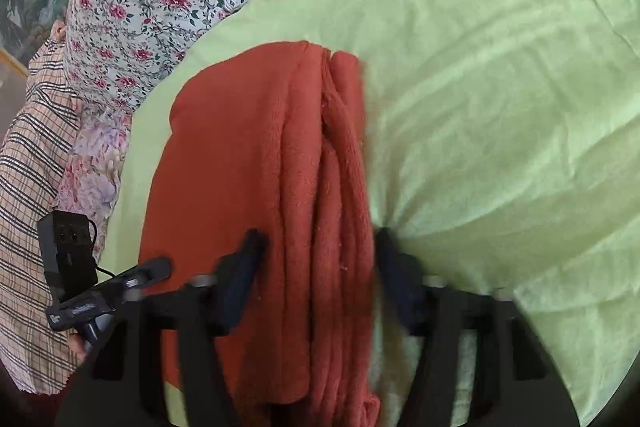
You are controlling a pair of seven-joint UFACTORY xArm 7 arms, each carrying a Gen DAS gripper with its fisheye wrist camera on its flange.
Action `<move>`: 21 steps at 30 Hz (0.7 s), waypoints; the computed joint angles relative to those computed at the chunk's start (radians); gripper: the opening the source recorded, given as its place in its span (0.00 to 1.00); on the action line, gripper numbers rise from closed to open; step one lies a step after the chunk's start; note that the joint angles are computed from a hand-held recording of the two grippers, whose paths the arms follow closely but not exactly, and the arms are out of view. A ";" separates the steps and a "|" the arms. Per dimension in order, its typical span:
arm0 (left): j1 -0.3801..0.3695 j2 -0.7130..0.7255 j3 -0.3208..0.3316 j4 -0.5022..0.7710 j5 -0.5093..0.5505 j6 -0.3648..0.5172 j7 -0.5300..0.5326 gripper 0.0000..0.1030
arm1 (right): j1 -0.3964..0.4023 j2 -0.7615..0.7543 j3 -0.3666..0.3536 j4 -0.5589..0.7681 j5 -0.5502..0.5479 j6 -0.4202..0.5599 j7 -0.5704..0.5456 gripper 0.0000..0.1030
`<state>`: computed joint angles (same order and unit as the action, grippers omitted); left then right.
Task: Fold small clothes
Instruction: 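Fold the sweater bundle over with the right gripper and press it flat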
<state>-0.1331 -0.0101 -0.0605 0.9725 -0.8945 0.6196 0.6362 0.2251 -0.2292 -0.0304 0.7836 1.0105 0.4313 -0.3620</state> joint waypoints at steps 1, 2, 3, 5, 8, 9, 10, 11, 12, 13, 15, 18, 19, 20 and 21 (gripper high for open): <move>0.002 -0.014 0.002 -0.006 -0.012 0.005 0.017 0.29 | 0.002 0.000 0.011 -0.002 -0.008 -0.013 0.017 0.29; 0.005 -0.037 0.007 -0.015 -0.013 0.016 0.022 0.28 | 0.000 -0.008 0.032 -0.008 -0.051 -0.036 0.052 0.27; 0.007 -0.063 0.014 -0.027 -0.015 0.027 0.026 0.26 | 0.005 -0.019 0.041 -0.016 -0.070 -0.055 0.074 0.25; 0.007 -0.131 0.031 -0.067 -0.014 0.034 0.041 0.25 | 0.046 -0.050 0.034 -0.027 -0.033 -0.085 0.061 0.24; 0.007 -0.246 0.064 -0.142 0.041 0.027 0.040 0.25 | 0.107 -0.077 0.033 -0.030 -0.002 -0.109 0.042 0.23; 0.011 -0.289 0.079 -0.166 0.070 0.033 0.030 0.25 | 0.129 -0.078 0.035 -0.026 0.007 -0.114 0.035 0.23; 0.011 -0.315 0.095 -0.179 0.090 0.043 0.022 0.25 | 0.149 -0.077 0.040 -0.022 0.013 -0.118 0.031 0.23; 0.015 -0.347 0.113 -0.197 0.112 0.057 0.012 0.25 | 0.168 -0.072 0.044 -0.016 0.022 -0.123 0.026 0.23; 0.021 -0.382 0.130 -0.215 0.133 0.068 0.005 0.25 | 0.191 -0.065 0.046 -0.007 0.040 -0.125 0.013 0.23; 0.024 -0.411 0.146 -0.232 0.152 0.074 0.003 0.25 | 0.206 -0.062 0.046 -0.003 0.058 -0.127 -0.002 0.23; 0.033 -0.471 0.172 -0.267 0.191 0.084 -0.007 0.25 | 0.232 -0.050 0.052 0.010 0.093 -0.133 -0.030 0.22; 0.042 -0.532 0.215 -0.319 0.227 0.101 -0.016 0.25 | 0.254 -0.029 0.073 0.025 0.132 -0.138 -0.056 0.22; 0.043 -0.537 0.225 -0.333 0.234 0.103 -0.019 0.25 | 0.256 -0.026 0.079 0.023 0.139 -0.139 -0.060 0.22; 0.043 -0.539 0.234 -0.345 0.241 0.107 -0.020 0.25 | 0.254 -0.020 0.087 0.021 0.138 -0.141 -0.054 0.22; 0.047 -0.534 0.247 -0.362 0.252 0.116 -0.014 0.26 | 0.246 -0.013 0.097 0.020 0.116 -0.144 -0.029 0.22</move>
